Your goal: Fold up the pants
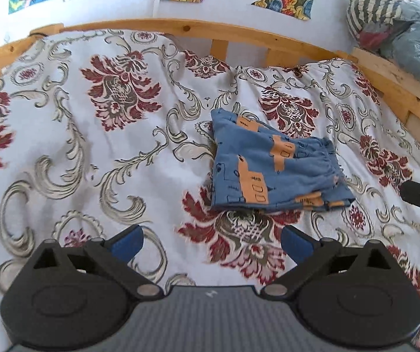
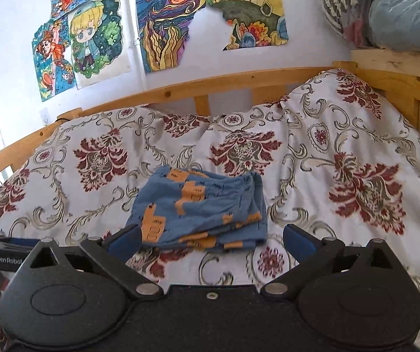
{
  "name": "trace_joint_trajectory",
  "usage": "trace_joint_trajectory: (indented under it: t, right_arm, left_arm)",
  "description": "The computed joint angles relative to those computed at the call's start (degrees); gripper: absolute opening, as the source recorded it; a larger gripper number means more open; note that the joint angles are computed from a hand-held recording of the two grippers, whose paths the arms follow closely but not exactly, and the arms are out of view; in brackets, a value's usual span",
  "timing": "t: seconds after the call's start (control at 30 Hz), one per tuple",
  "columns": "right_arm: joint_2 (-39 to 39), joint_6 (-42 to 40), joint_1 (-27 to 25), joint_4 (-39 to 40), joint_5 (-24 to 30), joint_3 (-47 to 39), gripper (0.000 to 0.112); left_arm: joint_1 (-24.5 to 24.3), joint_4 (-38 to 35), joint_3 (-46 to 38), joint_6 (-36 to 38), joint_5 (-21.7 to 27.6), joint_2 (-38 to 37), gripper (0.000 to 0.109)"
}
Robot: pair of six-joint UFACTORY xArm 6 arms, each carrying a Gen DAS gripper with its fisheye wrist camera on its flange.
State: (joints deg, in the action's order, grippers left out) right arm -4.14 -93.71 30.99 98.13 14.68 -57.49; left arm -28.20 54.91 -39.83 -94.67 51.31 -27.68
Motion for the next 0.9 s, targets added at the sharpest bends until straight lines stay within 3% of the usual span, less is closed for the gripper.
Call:
trace_joint_trajectory:
  t: [0.33,0.9]
  right_arm:
    - [-3.5,-3.7,0.0,2.6,-0.9,5.0,0.102]
    - [-3.2,-1.9,-0.3,1.9,-0.6,5.7,0.102]
  left_arm:
    - [-8.7,1.5,0.6,-6.6,9.0,-0.6,0.102]
    - [-9.9,-0.1,2.3,-8.9,9.1,-1.2,0.102]
